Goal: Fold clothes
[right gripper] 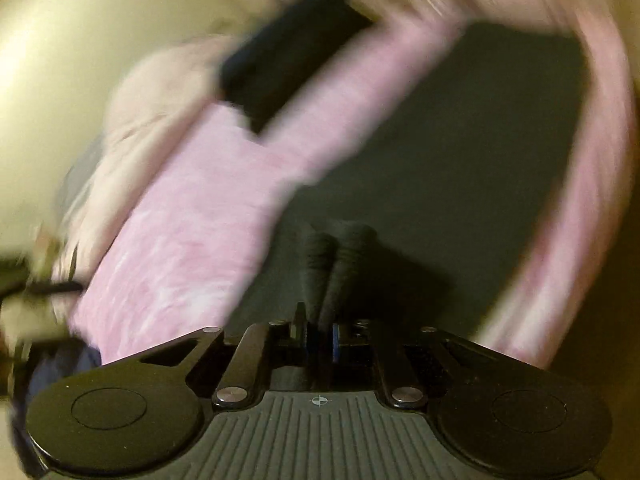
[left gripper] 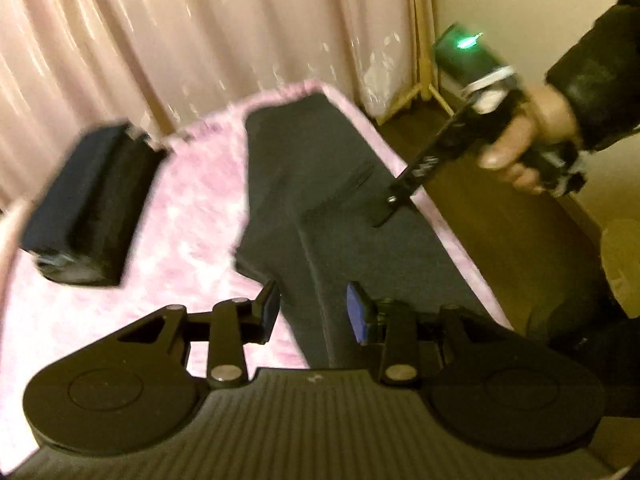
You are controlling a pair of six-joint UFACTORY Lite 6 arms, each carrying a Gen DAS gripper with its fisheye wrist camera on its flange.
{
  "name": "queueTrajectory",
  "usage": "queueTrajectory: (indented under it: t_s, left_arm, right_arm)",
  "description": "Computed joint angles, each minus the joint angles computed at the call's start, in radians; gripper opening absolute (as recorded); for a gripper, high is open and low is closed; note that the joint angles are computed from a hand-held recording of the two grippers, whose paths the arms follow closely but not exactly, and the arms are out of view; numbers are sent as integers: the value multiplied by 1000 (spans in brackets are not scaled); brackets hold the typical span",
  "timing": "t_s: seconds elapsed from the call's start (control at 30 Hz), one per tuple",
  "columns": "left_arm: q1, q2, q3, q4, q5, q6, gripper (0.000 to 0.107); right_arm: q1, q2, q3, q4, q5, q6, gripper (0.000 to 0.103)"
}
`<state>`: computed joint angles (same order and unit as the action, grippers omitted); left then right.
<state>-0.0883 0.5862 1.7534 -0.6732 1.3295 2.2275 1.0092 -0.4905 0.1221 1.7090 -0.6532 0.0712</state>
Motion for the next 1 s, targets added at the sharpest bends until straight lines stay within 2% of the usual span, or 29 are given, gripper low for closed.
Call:
queueTrajectory:
  t_s: [0.03,0.1,0.2,0.3,0.37,0.43,0.47,0.57,0.67,0.8,0.83,0.9,0.97,1.0]
  left_arm:
    - [-27,-16,-53,19,-53,-8,32]
    - [-70,-27,-122,62,-135,-32,32]
    - [-95,-11,-153,121,-196,-96,32]
    - [-119,11,-156,165,-239,-150,32]
    - [-120,26,-150,172,-250,-158,32]
    - [-118,16,-172,168,-253,-148,32]
    - [-119,11,-182,164,-254,-140,32]
    - [-108,8,-218,134,-274,-82,32]
    - [-84,34,-236,102,-309,-27,32]
    - [-79,122,-217,45,-369,44,36]
    - [-85,163,-178,40,-358,33,39]
    - [-83,224,-93,49,-312,-7,42]
    - [-82,248,-5,75,-264,-67,40]
    - [-75,255,37,83,-236,-75,40]
  right_arm:
    - [-39,-44,-68,-70,38,70,21]
    - [-12,-130,-125,-84,17,94,22]
    - [80,-243,-155,92,-56,34,22]
    - [196,-264,-130,258,-180,64,22]
    - [217,-266,-111,341,-222,49,22]
    - [161,-272,-97,372,-194,-47,20]
    - [119,-282,-90,391,-175,-122,8]
    - [80,-298,-76,443,-167,-249,8]
    - [194,-167,-53,421,-215,-69,8]
    - [358,114,18,364,-273,234,10]
    - [379,162,53,385,-292,236,12]
    - [409,256,168,481,-348,145,32]
    - [442,339,312,585,-418,14,41]
    - [452,380,390,610,-447,-48,41]
